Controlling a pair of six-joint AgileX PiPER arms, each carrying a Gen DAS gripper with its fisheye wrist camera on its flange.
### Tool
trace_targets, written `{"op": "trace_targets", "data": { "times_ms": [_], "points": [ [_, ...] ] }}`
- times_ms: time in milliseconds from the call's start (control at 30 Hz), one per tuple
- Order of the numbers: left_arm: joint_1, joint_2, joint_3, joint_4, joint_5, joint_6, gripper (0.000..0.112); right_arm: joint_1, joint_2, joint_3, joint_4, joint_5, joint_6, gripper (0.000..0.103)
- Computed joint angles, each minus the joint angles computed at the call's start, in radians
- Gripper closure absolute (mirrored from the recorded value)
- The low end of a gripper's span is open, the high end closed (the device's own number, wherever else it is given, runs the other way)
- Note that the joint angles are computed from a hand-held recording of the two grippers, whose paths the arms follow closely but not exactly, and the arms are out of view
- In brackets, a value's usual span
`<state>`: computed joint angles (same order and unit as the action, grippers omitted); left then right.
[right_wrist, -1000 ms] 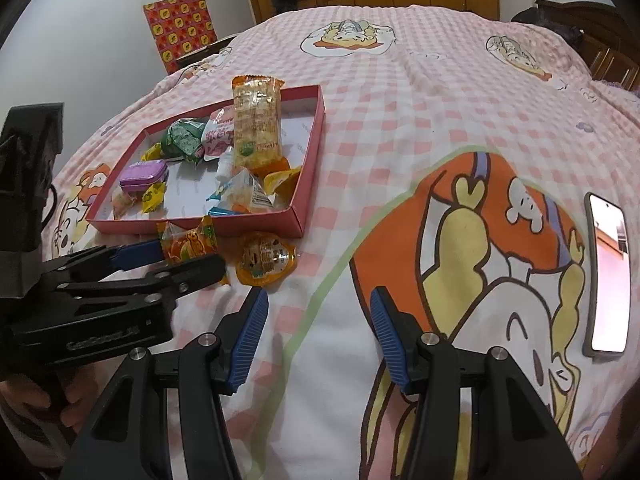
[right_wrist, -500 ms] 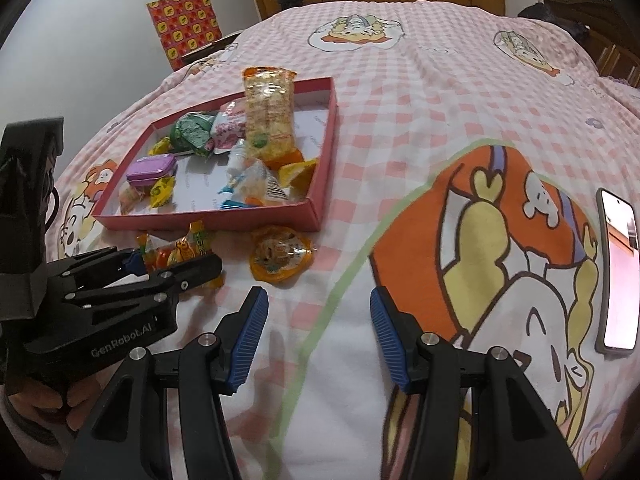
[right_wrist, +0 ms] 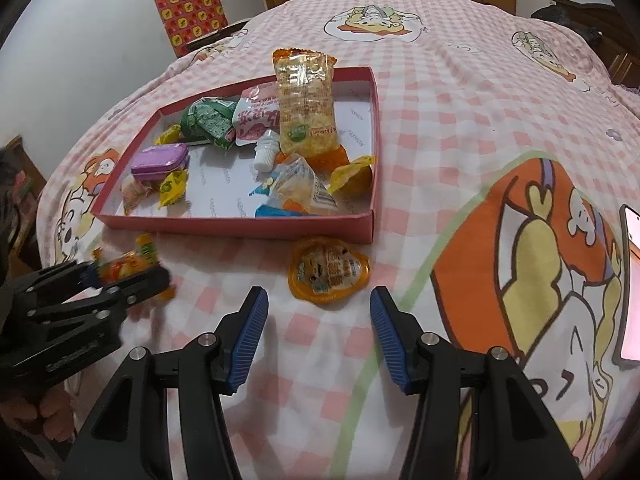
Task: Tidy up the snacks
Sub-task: 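Lift the gummy pack with left while right grasps the orange jelly cup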
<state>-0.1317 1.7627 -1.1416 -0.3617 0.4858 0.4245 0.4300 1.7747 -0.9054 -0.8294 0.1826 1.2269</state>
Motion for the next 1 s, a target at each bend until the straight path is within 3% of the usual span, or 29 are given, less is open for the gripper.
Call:
{"op": "trace_targets", "data": {
  "times_ms": [433,533,800,1000],
  "points": [
    [0.078,0.013,0.0,-0.134,0.034,0.141,0.074,0.021,0.08,-0.075,-0.155,0.055,0.206,0.049],
    [0.082,0.006,0.01,-0.141,0.032,0.151,0.074,0.039,0.082,-0.071,-0.232,0.084,0.277,0.056],
    [0.099,-0.005,0.022,-0.131,0.021,0.14,0.074,0.037,0.062,-0.031,-0.327,0.063,0.408,0.058],
    [0.109,-0.029,0.035,-0.141,0.03,0.157,0.074,0.038,0.021,0.014,-0.283,0.007,0.39,0.058]
  ]
}}
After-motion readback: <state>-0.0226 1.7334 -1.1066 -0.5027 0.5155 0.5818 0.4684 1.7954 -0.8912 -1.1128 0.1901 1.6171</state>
